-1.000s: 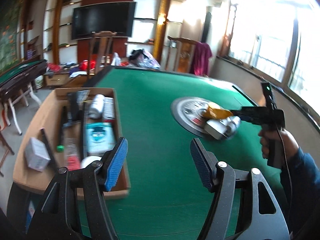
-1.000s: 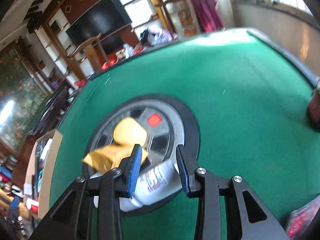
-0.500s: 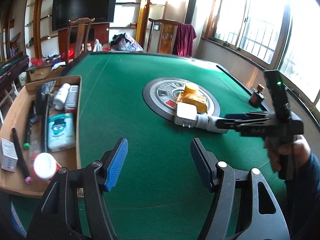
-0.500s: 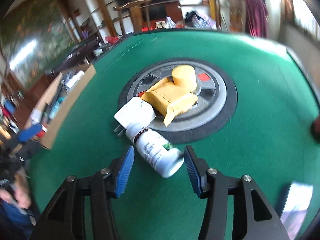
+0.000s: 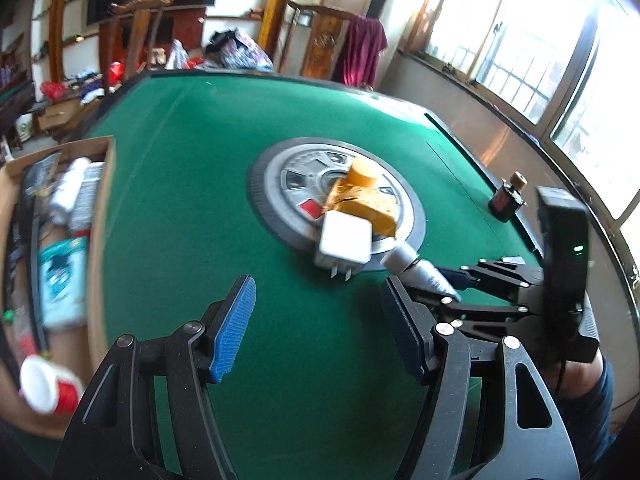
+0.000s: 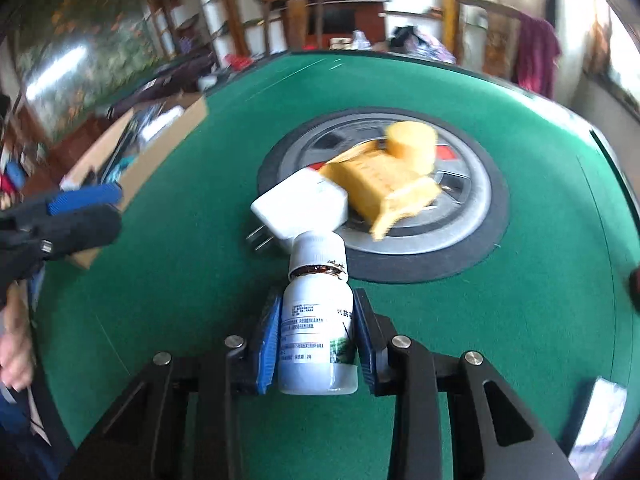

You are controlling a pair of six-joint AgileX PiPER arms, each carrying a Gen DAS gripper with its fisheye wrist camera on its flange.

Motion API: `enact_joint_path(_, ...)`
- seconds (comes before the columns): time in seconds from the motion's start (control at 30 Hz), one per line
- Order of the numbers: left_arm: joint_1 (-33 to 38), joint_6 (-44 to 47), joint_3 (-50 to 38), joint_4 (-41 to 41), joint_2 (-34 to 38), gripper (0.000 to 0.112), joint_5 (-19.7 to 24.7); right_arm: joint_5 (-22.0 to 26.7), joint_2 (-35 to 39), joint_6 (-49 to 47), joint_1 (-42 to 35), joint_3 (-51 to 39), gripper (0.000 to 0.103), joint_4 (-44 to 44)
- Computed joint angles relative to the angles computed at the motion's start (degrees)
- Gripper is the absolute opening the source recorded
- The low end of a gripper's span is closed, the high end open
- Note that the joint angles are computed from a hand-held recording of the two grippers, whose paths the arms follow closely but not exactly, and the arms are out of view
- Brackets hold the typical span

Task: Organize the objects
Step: 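Grasp the white charger plug with the left tool while the right tool grasps the white medicine bottle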

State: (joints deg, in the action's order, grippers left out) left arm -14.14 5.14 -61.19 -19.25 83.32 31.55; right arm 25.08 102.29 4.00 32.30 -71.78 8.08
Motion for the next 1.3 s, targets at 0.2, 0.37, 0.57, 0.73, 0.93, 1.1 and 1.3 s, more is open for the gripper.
enact_joint_path(0.2,-5.2,-11.8,-14.0,12.0,12.5,0.066,7.2,-5.6,-4.5,-6.3,-6.6,5.2,0.034,14.3)
enact_joint_path(0.37,-8.0,-17.9,-22.8,21.8,20.2,0.066,12.4,-6.9,-6.5,-13.8,-9.8,7.1,0.034,25.4)
enact_joint_path(0.57,-7.9,-16.9,-27.8,21.7,24.3,0.066,14.5,-6.1,-6.4,-18.1,-10.4,6.6,0.034,30.8)
enact_joint_path(0.73,-9.5,-16.4,-30.8,22.0,27.1,0.066,16.1,-6.2,-6.1,-17.3,-10.1,6.5,0.034,30.5)
enact_joint_path(0.93,-9.0,-18.4,-24.9,22.0,25.4,0.051,9.1,-6.8,-5.6,-14.0,-9.3,6.6,0.034,27.1)
enact_joint_path(1.1,-7.7,-17.9,-19.0,20.2,21.4,0.045,4.7,-6.5,-4.7,-12.3,-8.6,5.8,0.034,24.8)
enact_joint_path(1.3,-5.8,-15.7,-10.0,16.8,13.0,0.045,-0.5,-7.2,-4.4,-14.7,-5.9,5.9,0.034,26.6)
